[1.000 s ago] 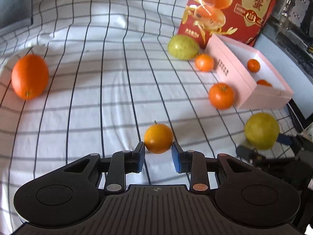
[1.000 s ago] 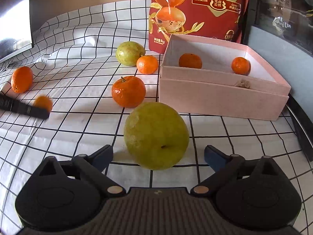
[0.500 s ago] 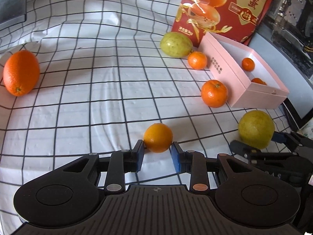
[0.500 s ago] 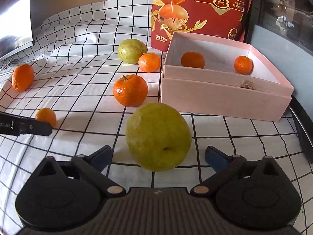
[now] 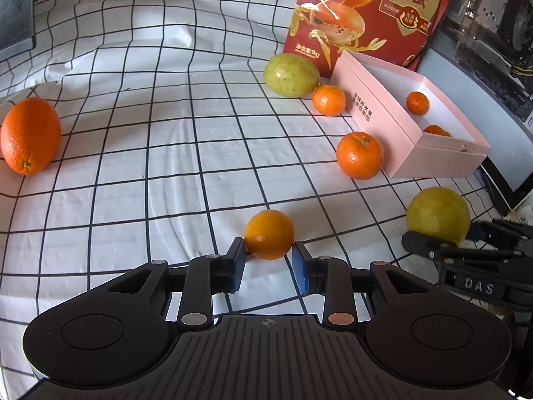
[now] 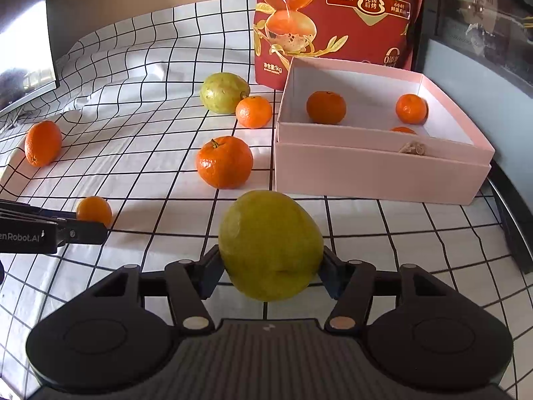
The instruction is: Organize fruits
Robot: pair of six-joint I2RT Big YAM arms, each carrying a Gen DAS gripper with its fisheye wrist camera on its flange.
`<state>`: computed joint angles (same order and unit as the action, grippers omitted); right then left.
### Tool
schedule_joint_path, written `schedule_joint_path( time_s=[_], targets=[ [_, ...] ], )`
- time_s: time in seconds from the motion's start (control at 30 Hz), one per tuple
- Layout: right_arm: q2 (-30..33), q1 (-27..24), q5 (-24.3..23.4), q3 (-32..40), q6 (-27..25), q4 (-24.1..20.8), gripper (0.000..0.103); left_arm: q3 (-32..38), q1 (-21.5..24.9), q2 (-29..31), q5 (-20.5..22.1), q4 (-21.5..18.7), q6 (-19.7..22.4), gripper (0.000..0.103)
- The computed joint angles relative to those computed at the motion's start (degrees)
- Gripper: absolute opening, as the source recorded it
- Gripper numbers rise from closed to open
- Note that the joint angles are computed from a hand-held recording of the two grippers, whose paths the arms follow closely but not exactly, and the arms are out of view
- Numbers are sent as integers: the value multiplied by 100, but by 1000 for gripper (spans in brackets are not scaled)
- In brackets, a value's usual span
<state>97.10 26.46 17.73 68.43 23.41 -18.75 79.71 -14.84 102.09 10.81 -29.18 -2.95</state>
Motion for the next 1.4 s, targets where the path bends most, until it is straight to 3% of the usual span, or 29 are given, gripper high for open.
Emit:
schedule_joint_path(
  time_s=[0.33, 0.4, 0.47, 0.67, 1.07, 1.27, 1.4],
  targets=[
    [-40, 188, -461, -1, -271, -31, 60, 69, -16, 12, -68, -119, -48, 34],
    [-68, 219, -443, -6, -362, -56, 61, 76, -28, 10, -102, -143, -52, 34],
    [-103, 215, -472, -19, -332, -95, 69, 55, -44, -1, -144, -122, -52, 34],
    [-229, 161, -447, -165, -162, -156, 75, 87, -48, 17, -166, -157, 21, 34],
    [-531, 108, -345, -483, -185, -273, 76, 105, -30, 33, -128, -163, 36, 34],
    [-560, 111, -244, -519, 60, -397, 76, 91, -34, 25, -136, -149, 30, 34],
    [-664, 187, -367, -593, -204, -205, 76, 89, -41, 25, -147, -140, 48, 34]
  ],
)
